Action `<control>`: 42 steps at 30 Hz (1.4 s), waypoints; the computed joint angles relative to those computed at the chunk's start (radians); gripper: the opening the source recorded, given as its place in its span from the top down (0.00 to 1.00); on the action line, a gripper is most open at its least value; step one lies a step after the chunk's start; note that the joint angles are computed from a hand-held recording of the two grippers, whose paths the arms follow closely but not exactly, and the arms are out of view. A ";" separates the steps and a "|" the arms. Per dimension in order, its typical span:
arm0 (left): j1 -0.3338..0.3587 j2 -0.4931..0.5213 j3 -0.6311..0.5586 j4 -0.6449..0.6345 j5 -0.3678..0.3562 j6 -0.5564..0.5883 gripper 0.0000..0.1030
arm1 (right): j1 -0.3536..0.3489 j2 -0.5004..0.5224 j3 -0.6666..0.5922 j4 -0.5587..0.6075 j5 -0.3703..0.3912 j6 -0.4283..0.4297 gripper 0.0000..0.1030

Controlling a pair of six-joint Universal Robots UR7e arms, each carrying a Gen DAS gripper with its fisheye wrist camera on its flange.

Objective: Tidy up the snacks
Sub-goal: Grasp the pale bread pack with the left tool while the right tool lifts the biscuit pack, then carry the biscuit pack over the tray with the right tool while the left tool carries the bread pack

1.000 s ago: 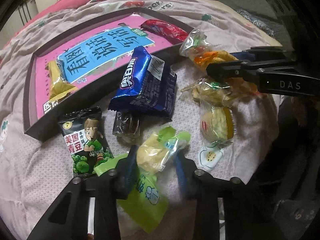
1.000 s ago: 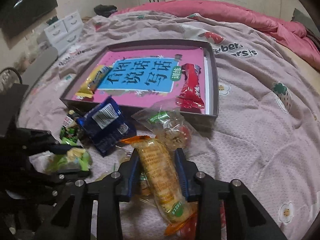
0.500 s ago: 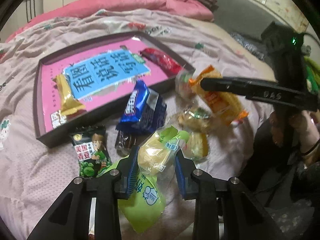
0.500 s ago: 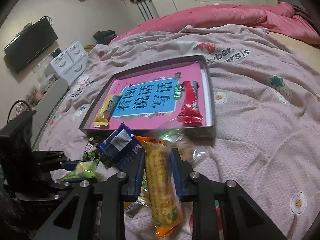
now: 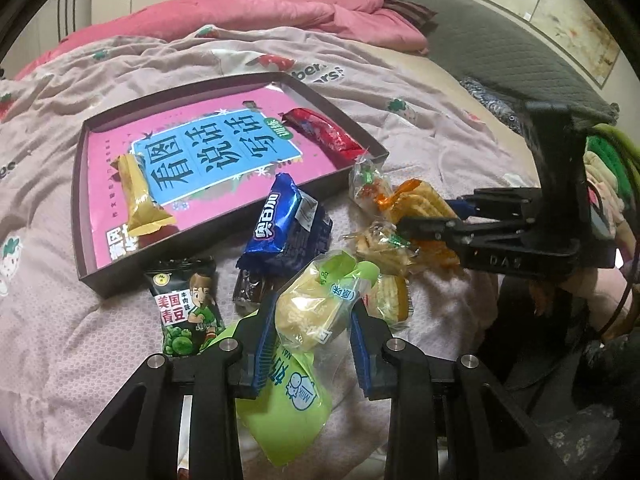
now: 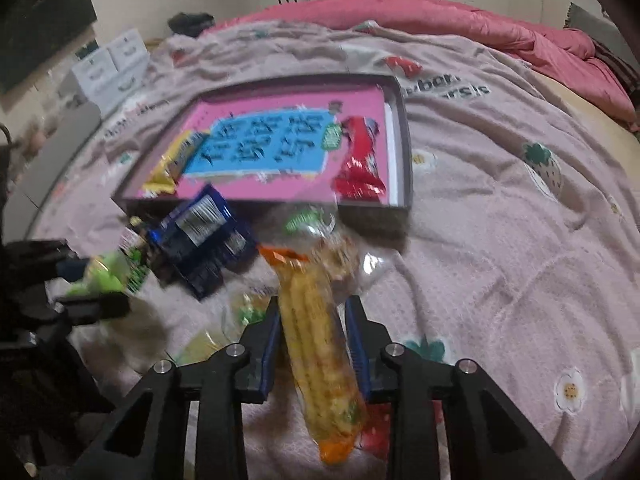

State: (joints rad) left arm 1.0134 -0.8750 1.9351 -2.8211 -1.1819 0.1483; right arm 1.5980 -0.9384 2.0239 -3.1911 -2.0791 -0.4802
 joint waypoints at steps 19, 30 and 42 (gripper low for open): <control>-0.001 -0.027 0.015 -0.106 -0.014 -0.004 0.66 | -0.053 -0.105 0.058 -0.052 0.344 0.053 0.77; 0.000 -0.034 0.004 -0.155 -0.003 -0.011 0.66 | -0.050 -0.101 0.054 -0.135 0.473 0.029 0.77; 0.020 -0.001 -0.067 -0.169 0.003 -0.017 0.66 | -0.029 -0.029 -0.057 -0.102 0.481 0.016 0.78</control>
